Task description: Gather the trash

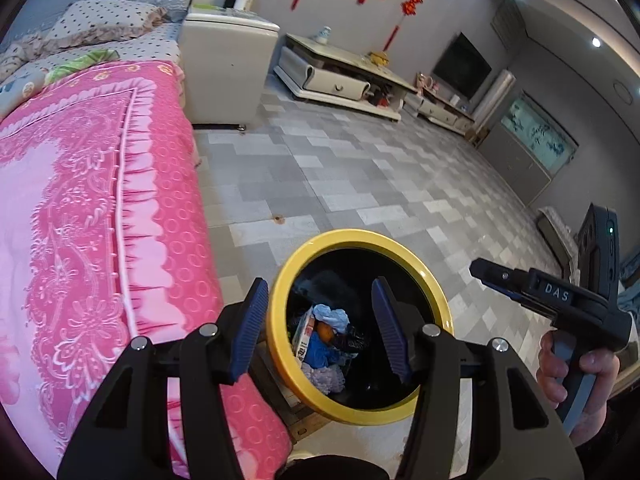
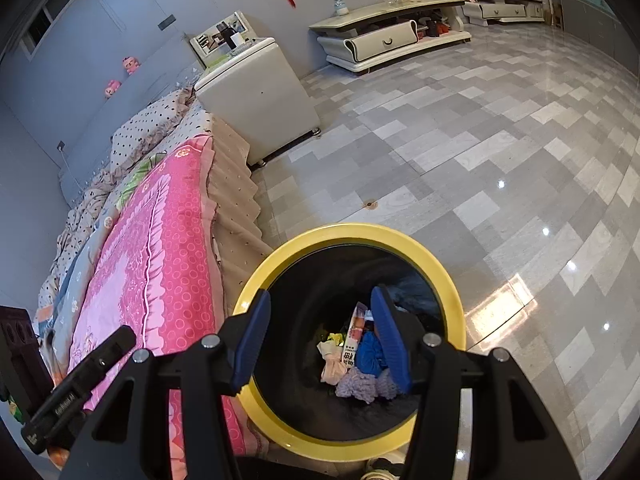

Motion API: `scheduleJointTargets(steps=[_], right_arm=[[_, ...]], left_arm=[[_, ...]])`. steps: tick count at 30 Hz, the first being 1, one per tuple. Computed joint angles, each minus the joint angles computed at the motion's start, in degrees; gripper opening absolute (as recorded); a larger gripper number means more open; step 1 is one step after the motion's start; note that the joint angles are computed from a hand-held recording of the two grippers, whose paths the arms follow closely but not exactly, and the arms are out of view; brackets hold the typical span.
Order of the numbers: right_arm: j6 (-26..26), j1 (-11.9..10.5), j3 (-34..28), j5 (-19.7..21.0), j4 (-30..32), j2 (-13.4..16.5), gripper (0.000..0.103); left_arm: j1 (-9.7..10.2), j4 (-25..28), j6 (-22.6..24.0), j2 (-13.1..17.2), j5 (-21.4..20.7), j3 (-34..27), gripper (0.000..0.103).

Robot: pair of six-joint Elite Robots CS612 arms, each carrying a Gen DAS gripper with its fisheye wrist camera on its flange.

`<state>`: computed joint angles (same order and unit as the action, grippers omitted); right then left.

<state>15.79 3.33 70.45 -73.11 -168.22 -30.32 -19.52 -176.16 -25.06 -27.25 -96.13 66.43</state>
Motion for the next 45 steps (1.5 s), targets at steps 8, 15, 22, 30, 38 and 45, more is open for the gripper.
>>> scheduleJointTargets(steps=[8, 15, 22, 30, 38, 45], right_arm=[[-2.90, 2.31, -1.68, 0.78, 1.31, 0.27, 0.051], [-8.28, 6.31, -5.39, 3.72, 3.08, 1.70, 0.052], [-12.73, 10.68, -7.61, 5.71, 1.14, 2.37, 0.056], [-13.99, 14.38, -6.73, 3.28, -6.79, 1.49, 0.081], [-11.55, 16.71, -3.26, -4.19, -21.96, 1.29, 0.095], [-9.63, 17.37, -1.05, -8.03, -31.52, 2.03, 0.095]], left_arm=[[2.10, -5.36, -1.25, -4.57, 7.07, 8.41, 0.051], [4.09, -9.06, -2.16, -9.12, 16.94, 16.73, 0.054], [5.60, -13.66, -3.63, -13.14, 25.11, 24.60, 0.063], [6.01, -23.31, -5.58, -16.66, 33.65, 32.81, 0.087], [4.23, -29.64, -6.81, -18.33, 42.12, 38.29, 0.094], [1.43, -36.51, -3.99, -17.02, 50.75, 40.87, 0.095]])
